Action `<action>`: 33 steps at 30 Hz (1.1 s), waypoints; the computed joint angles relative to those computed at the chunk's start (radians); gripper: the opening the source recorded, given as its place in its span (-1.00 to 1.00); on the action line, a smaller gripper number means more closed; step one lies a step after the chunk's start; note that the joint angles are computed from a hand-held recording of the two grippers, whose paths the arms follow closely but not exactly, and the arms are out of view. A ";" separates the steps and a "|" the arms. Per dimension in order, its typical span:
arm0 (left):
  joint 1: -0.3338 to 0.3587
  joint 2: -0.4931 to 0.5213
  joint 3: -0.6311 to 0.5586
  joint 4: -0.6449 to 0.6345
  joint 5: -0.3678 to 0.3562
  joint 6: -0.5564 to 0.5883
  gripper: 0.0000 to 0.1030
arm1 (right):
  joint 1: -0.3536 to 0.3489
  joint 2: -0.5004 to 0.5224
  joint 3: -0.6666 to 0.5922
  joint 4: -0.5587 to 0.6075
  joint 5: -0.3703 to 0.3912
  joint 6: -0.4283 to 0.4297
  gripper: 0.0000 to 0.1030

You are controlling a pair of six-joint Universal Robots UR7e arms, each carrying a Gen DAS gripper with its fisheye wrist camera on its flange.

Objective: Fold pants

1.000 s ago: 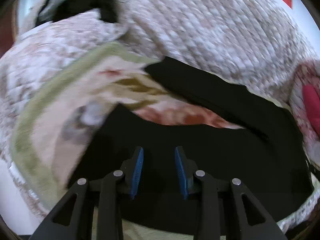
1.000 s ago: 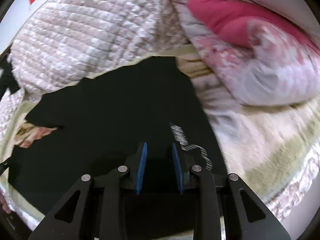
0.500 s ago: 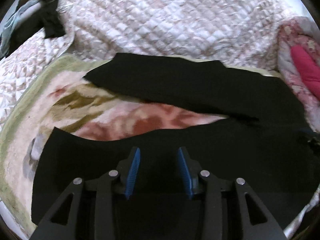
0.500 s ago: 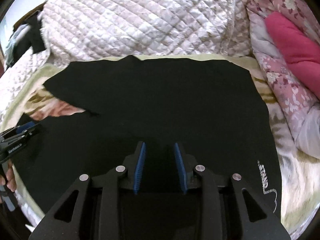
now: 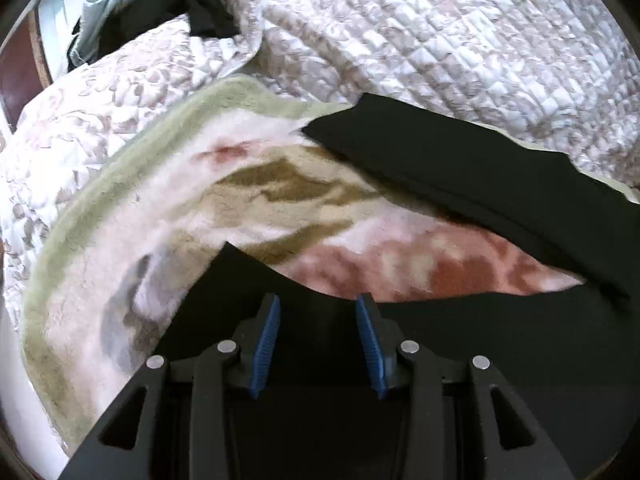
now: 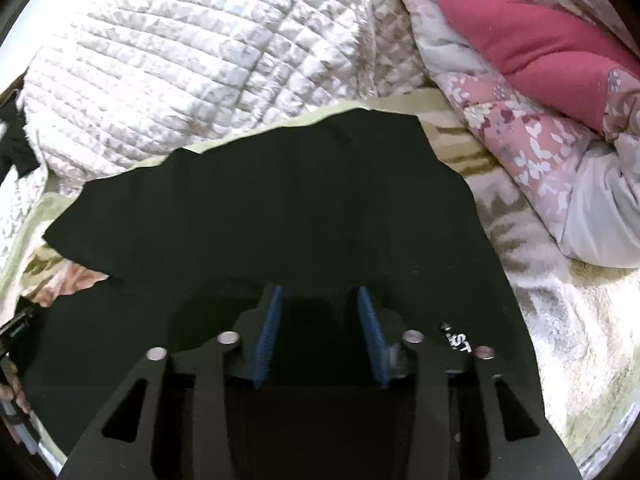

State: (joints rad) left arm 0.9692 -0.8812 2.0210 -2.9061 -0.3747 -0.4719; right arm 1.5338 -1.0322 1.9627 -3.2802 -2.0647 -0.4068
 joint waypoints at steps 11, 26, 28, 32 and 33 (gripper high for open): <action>-0.098 0.008 0.076 -0.156 -0.143 0.138 -0.17 | 0.051 -0.008 0.099 0.002 0.080 -0.120 -0.08; -0.119 0.043 0.001 -0.187 -0.216 0.306 0.02 | 0.059 -0.028 -0.004 0.165 0.112 -0.106 0.10; -0.109 0.050 -0.023 -0.169 -0.229 0.318 0.03 | 0.056 -0.022 -0.031 0.201 0.116 -0.117 0.10; -0.086 0.071 -0.081 -0.143 -0.251 0.360 0.04 | 0.044 0.007 -0.113 0.283 0.121 -0.134 0.10; -0.080 0.079 -0.097 -0.146 -0.256 0.382 0.04 | 0.042 0.012 -0.128 0.295 0.121 -0.142 0.10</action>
